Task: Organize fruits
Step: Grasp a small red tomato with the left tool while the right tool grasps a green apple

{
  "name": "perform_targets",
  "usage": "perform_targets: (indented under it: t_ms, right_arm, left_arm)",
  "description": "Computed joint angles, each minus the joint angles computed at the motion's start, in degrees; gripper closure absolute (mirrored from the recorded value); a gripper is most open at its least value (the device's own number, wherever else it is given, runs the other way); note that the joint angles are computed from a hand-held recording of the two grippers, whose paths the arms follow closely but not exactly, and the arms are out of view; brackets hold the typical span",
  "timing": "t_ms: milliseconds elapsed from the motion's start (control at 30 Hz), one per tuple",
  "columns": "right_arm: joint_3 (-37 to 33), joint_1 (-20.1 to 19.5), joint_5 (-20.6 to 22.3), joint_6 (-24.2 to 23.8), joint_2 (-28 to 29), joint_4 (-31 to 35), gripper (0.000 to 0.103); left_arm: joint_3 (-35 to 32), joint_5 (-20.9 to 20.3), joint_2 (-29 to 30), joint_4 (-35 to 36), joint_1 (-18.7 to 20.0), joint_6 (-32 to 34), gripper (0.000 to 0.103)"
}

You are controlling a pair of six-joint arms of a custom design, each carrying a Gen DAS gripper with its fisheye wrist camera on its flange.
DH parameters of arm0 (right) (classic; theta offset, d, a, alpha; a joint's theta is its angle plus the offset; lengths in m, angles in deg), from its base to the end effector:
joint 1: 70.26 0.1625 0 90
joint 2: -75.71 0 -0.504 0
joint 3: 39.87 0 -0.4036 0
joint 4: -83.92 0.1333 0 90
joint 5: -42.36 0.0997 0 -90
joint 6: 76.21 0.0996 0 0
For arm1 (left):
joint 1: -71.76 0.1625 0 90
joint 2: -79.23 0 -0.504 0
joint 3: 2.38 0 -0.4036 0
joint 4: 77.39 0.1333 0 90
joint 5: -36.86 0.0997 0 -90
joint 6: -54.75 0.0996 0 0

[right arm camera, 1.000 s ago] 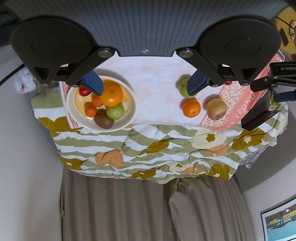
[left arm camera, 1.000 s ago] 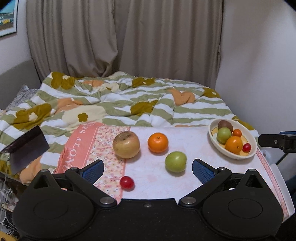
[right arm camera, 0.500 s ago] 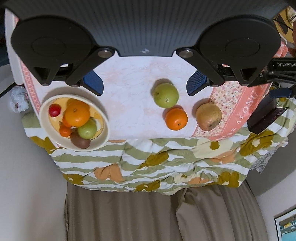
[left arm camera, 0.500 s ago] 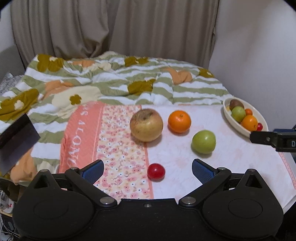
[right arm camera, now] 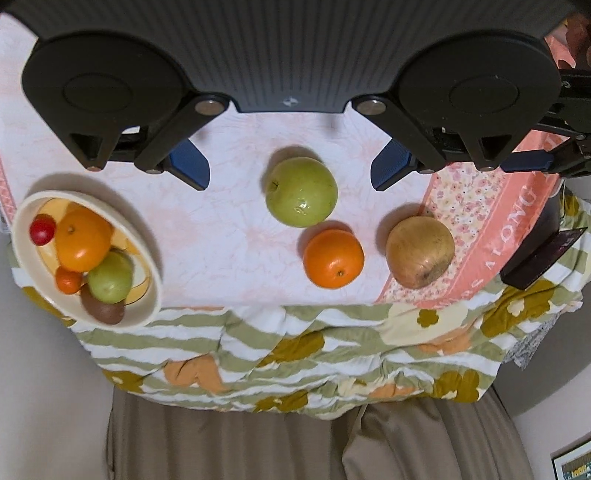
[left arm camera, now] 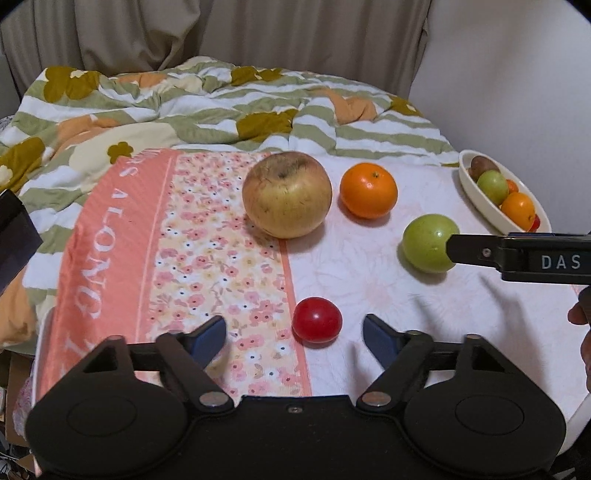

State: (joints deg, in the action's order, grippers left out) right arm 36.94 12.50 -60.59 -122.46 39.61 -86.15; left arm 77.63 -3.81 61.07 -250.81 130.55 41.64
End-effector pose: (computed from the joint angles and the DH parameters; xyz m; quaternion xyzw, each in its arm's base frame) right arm 0.0027 -0.8590 0.1844 0.2766 -0.8946 0.2510 0.2454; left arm -0.2286 -0.7804 -0.0600 0.0633 0.8939 -0.3121 0.3155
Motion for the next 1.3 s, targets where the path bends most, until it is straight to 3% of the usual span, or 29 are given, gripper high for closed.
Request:
perform_targets:
  t_ms: [400,467,500,833,1067,1300]
  right_arm:
    - [-5.29,-0.38,0.04,0.69,2.75,5.92,0.000]
    - [-5.73,-0.39,0.13,0.45,2.94,6.58,0.000]
    - [-6.04,-0.36,0.16,0.34,3.07,7.06,0.000]
    - [-8.47,-0.12,0.14,-0.64,4.49,10.35,0.007]
    - [-9.39,0.01,-1.49,-2.71,5.59,9.84,0.031]
    - [-8.17,-0.07,-0.58,-3.16,4.67,9.11,0.031]
  left_arm:
    - [-3.58,-0.67,1.79,3.80,0.90,0.92,0.052]
    - [-3.66,-1.21,1.76,3.87,0.89,1.18,0.065]
    - [-3.77,-1.27,1.78,4.11,0.87,1.24,0.067]
    - [-3.27,-0.81,1.45,4.97,0.70,-0.18,0.067]
    - [-0.93,-1.63,0.26,3.41,0.76,-2.35,0.067]
    - [1.29,-1.65,-0.79,0.91,-0.02,-3.53,0.067]
